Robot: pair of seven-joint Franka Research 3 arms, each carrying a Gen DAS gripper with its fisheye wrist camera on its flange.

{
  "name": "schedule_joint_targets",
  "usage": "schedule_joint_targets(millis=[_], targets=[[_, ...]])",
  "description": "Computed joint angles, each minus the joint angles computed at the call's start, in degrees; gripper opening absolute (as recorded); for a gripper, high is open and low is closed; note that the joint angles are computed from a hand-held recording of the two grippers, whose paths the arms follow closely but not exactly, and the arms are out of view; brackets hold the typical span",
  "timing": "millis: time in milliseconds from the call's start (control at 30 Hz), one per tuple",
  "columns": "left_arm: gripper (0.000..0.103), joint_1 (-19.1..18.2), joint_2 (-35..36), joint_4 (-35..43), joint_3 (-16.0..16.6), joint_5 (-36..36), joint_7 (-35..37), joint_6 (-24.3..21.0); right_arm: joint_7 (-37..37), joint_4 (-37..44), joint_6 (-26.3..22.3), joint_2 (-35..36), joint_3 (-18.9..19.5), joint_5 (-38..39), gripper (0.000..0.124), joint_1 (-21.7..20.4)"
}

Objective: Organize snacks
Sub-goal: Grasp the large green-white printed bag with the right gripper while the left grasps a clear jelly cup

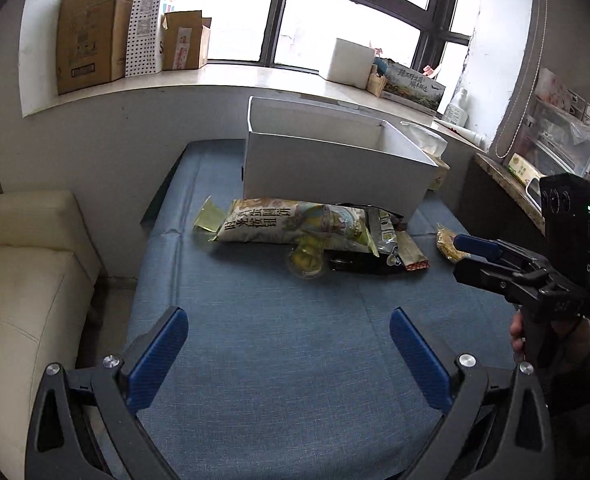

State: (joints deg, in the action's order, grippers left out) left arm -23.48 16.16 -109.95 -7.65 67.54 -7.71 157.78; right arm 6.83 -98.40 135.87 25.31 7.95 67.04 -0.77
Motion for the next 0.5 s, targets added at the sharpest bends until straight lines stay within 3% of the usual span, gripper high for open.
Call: schedule_joint_targets(millis=[67,267,333,433,500], targets=[[0.103,-0.4,-0.5,-0.5,-0.1,-0.4,0.6,-2.9,1.5,2.6,2.1,1.5,0.1,-2.6,0.103,2.0],[0.103,0.4,-2.3,-3.3,-0.5,0.9,-1.7,-2.8,7.6,14.2,8.3,9.0,0.0,-19.1,0.103,9.4],[0.103,0.8,-2.6,-4.0,-0.8,1.0,-1.8,-2.5,9.7,19.6,6.1,12.6,-0.1,-25.3,0.103,11.0],[0.103,1.3,-2.8,-5.0,-1.1,0.9,-2.1,-2.5,16.8,27.8,5.1,18.4,-3.2,-36.2,0.103,15.4],[0.103,1.7,-2.9,-5.6,-1.0,1.1,-3.2,-1.5,20.1,34.1,1.7,22.5,-4.1,-41.5,0.103,16.8]])
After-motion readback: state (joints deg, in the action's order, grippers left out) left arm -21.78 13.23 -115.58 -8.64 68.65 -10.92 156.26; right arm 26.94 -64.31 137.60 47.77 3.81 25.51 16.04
